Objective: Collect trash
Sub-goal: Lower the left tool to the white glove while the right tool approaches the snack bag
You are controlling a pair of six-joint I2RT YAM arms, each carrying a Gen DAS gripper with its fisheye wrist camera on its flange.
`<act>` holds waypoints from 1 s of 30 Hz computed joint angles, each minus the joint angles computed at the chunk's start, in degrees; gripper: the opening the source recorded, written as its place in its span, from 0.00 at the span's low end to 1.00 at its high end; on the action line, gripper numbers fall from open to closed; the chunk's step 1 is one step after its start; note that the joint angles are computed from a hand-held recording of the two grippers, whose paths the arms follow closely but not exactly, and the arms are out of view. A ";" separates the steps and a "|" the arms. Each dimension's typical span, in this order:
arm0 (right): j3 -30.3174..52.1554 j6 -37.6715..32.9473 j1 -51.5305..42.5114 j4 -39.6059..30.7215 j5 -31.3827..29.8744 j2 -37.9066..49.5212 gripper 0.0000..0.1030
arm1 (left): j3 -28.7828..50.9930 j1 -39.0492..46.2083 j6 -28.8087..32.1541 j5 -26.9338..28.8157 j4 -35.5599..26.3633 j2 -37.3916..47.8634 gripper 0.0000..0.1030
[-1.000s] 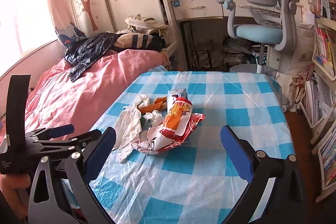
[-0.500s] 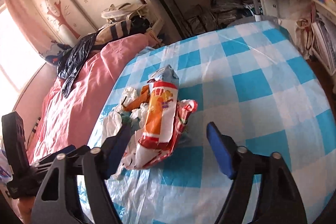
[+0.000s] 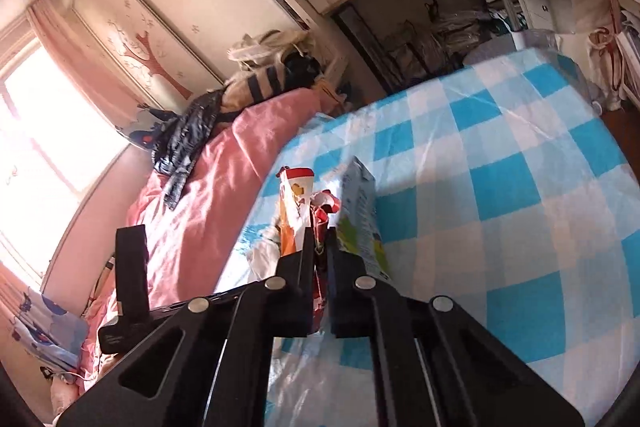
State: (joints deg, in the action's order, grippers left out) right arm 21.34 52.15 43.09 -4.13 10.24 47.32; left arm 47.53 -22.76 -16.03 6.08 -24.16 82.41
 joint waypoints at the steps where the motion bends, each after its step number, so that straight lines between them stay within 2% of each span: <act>1: 0.17 -0.23 0.41 -1.24 0.62 -1.96 0.06 | -0.14 0.37 -0.07 0.82 0.02 -1.33 0.02; 5: 0.29 -1.27 0.17 -3.41 1.29 -6.07 0.06 | -0.54 1.02 -0.31 2.33 0.01 -5.19 0.01; 12: 0.37 -3.12 -0.89 -6.65 1.57 -9.11 0.06 | 0.06 1.28 -0.33 4.34 -0.20 -6.53 0.01; 30: -0.23 -4.49 -2.20 -10.31 0.30 -13.19 0.06 | -0.21 -4.00 0.55 -0.71 -0.58 -9.63 0.01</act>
